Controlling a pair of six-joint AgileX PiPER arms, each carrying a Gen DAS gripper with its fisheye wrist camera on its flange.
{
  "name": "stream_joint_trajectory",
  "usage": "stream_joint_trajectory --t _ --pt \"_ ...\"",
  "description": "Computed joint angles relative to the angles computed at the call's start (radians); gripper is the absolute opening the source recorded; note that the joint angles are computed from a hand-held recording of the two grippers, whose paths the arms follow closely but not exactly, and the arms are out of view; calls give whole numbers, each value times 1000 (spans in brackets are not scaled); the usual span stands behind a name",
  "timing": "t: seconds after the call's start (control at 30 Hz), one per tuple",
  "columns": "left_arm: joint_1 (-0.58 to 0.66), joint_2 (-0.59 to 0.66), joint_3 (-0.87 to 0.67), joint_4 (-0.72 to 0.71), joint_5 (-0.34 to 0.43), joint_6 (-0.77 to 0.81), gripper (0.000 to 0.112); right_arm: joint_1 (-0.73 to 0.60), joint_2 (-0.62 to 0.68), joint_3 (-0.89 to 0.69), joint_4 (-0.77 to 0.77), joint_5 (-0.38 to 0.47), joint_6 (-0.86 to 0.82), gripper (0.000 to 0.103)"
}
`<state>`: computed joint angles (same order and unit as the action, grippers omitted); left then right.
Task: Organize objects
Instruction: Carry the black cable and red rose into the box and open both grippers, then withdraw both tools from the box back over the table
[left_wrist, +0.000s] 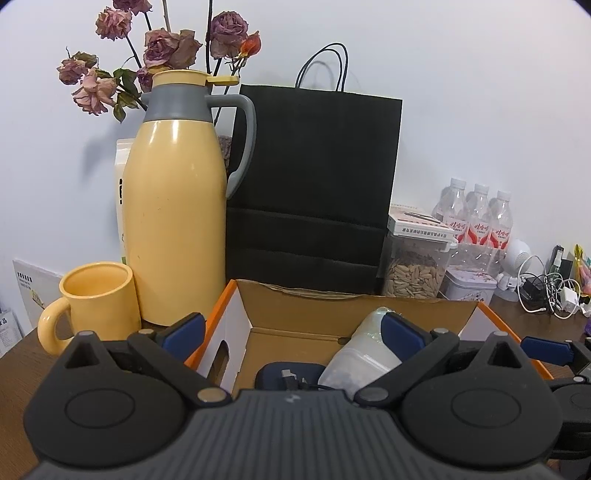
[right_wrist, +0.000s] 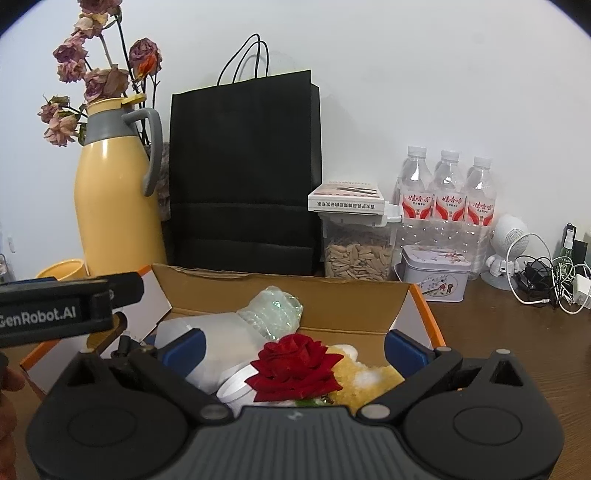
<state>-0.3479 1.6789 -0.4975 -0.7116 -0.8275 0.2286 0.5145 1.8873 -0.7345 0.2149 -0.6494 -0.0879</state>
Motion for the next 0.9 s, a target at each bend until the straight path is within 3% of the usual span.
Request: stream_joint_trajectory --t 0.27,0.53,0.9 --pt "-24 -98 64 -2 -8 -5 103 13 -63 63 15 -32 -24 103" --pt "-91 -255 159 -83 -4 87 103 25 -174 177 22 -57 -49 103" --pt "-323 -451 326 -357 -51 260 103 42 -341 419 -7 -130 -32 103"
